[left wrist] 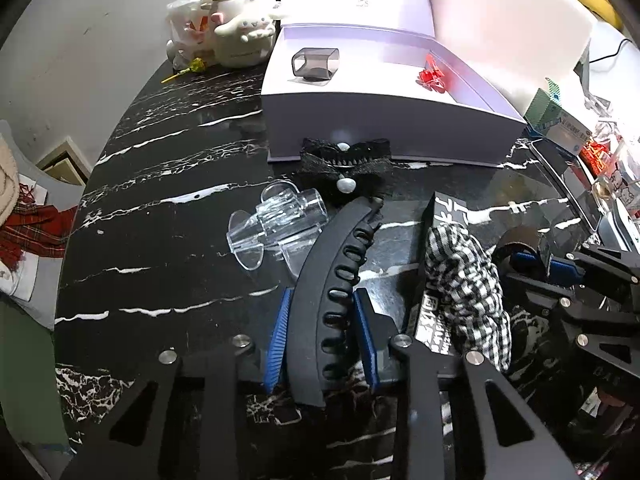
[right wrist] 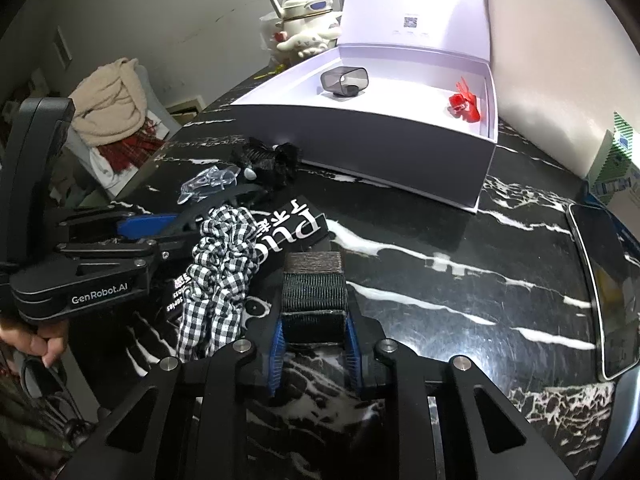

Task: Organize rigid objects

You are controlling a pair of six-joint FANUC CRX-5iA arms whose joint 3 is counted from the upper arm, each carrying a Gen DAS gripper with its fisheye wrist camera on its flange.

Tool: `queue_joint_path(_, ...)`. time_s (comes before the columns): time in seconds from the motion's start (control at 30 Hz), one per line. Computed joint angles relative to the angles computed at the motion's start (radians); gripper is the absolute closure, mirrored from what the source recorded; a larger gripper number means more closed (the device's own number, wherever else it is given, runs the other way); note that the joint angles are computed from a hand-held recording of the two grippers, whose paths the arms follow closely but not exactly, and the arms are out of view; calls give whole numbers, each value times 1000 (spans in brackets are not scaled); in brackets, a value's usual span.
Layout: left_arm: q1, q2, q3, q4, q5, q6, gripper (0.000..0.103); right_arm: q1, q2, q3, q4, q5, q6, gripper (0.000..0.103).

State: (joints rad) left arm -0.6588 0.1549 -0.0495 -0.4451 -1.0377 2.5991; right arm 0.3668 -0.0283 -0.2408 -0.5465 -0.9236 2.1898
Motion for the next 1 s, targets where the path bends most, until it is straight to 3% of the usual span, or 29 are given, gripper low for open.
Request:
queue_joint_path(0.2, -13, -18, -15, 3, 21, 16, 73, -13, -18, -11, -11, -8, 8, 78)
queue_joint_path(0.57, -68, -36, 2, -50, -26, 66, 74, -45, -60, -31, -45, -18, 42, 78)
queue_joint_path(1.0, -8, -40, -57, 43, 68, 2, 73, 5, -81, -71, 6, 20, 32, 76)
